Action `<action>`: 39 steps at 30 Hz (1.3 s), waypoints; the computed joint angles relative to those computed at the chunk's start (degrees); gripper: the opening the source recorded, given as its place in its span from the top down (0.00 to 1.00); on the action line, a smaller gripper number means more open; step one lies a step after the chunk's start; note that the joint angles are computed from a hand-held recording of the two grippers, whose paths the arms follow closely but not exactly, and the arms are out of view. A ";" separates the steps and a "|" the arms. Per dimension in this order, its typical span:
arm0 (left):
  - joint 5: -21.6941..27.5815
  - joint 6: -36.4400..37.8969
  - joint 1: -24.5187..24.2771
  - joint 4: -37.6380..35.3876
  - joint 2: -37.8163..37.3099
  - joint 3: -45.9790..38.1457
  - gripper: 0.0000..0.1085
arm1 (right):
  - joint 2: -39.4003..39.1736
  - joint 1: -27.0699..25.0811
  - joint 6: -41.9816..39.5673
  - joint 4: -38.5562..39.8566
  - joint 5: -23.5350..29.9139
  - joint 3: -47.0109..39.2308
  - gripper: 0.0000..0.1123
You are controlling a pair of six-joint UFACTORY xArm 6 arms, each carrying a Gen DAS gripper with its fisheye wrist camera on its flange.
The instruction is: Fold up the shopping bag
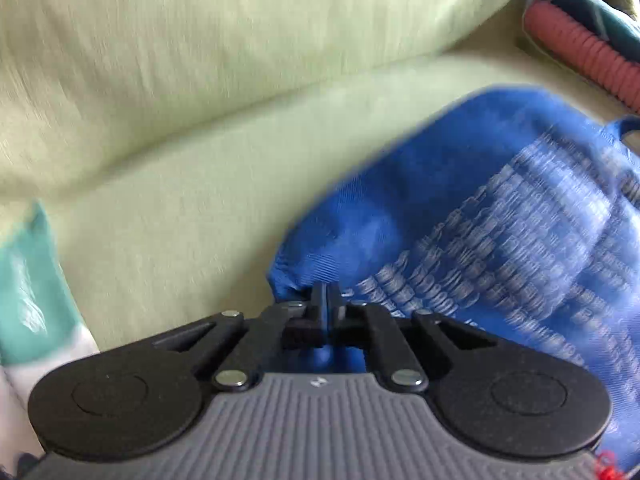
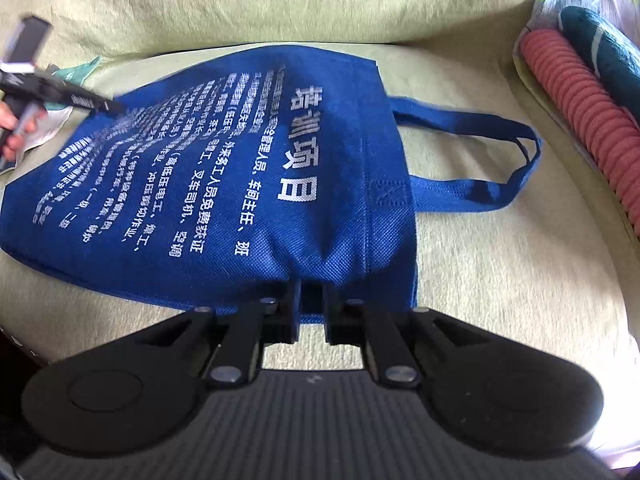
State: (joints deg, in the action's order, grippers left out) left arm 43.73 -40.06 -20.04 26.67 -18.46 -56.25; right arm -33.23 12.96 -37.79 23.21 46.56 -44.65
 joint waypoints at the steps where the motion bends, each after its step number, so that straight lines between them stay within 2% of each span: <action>1: 1.04 1.71 -0.25 -0.57 -0.32 -1.12 0.96 | 0.14 -0.09 -0.19 0.14 0.22 -0.16 0.93; 3: 2.97 5.69 -1.45 0.31 -0.58 -4.23 0.92 | 0.51 -0.44 -1.09 0.84 0.74 -0.55 0.93; 4: 3.30 7.31 -1.85 0.90 -0.31 -5.60 0.70 | 0.67 -0.57 -1.43 1.11 0.95 -0.72 0.93; 5: 2.50 11.33 -1.74 -0.83 1.02 -8.50 0.56 | 0.81 -0.73 -1.80 1.46 1.17 -0.88 0.93; 6: 1.76 16.12 -1.52 -3.27 2.56 -11.73 0.51 | 1.01 -1.02 -2.48 2.08 1.50 -1.07 0.93; 8: 0.81 24.12 -0.23 -9.80 6.59 -17.32 0.28 | 1.19 -1.42 -3.29 2.95 1.89 -1.20 0.93; 10: 2.73 33.96 1.54 -19.21 13.59 -25.96 0.27 | 1.23 -1.83 -3.54 3.89 2.15 -1.17 0.93; 12: 8.50 43.43 4.40 -31.20 24.15 -37.95 0.27 | 1.08 -1.92 -3.58 4.37 2.09 -0.95 0.92; 13: 13.27 46.31 5.98 -37.20 28.97 -43.95 0.27 | 1.04 -1.97 -3.65 4.63 2.06 -0.85 0.92; 15: 22.17 48.20 9.14 -47.60 39.33 -55.94 0.27 | 1.14 -2.08 -3.85 4.91 2.26 -0.94 0.91; 17: 30.62 47.72 11.56 -53.48 48.13 -67.38 0.27 | 1.66 -2.45 -4.37 5.46 3.17 -1.57 0.90; 19: 33.52 49.61 12.43 -54.68 52.97 -72.25 0.27 | 1.94 -2.79 -4.91 5.95 3.96 -1.99 0.89; 24: 37.84 55.62 14.66 -59.04 56.20 -75.32 0.30 | 2.68 -3.30 -6.31 6.83 5.93 -3.02 0.83; 25: 38.83 56.64 15.05 -59.26 56.92 -76.38 0.33 | 2.77 -3.22 -6.37 6.75 6.13 -3.14 0.82; 27: 39.57 58.11 15.68 -61.03 56.75 -76.55 0.49 | 2.84 -2.98 -6.32 6.42 6.21 -3.23 0.81; 28: 39.28 59.56 15.54 -60.75 55.80 -75.47 0.63 | 2.84 -2.87 -6.17 6.27 6.14 -3.22 0.81; 30: 38.58 62.47 15.18 -59.95 53.76 -73.15 0.79 | 2.78 -2.77 -5.54 6.14 5.95 -3.10 0.81; 31: 38.48 62.89 14.89 -58.91 52.74 -72.24 0.98 | 2.67 -2.60 -5.23 5.94 5.69 -2.95 0.81; 32: 38.41 63.22 14.59 -57.81 51.72 -71.37 0.98 | 2.51 -2.43 -5.00 5.75 5.37 -2.74 0.81; 34: 36.17 64.70 13.46 -55.19 48.75 -68.45 0.98 | 2.09 -2.14 -4.78 5.39 4.72 -2.22 0.82; 35: 33.45 66.50 12.16 -52.42 45.71 -65.47 0.99 | 1.98 -2.10 -4.65 5.33 4.52 -2.07 0.82; 37: 27.84 66.88 8.65 -44.37 40.58 -60.57 0.99 | 2.02 -2.30 -4.18 5.64 4.41 -2.05 0.82; 39: 18.43 67.70 2.51 -32.38 32.67 -51.67 0.99 | 1.93 -2.37 -3.08 5.81 4.09 -1.84 0.83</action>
State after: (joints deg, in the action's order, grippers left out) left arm 62.16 27.64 -17.53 -5.71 14.21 -107.92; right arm -31.30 10.59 -40.87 29.02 50.66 -46.49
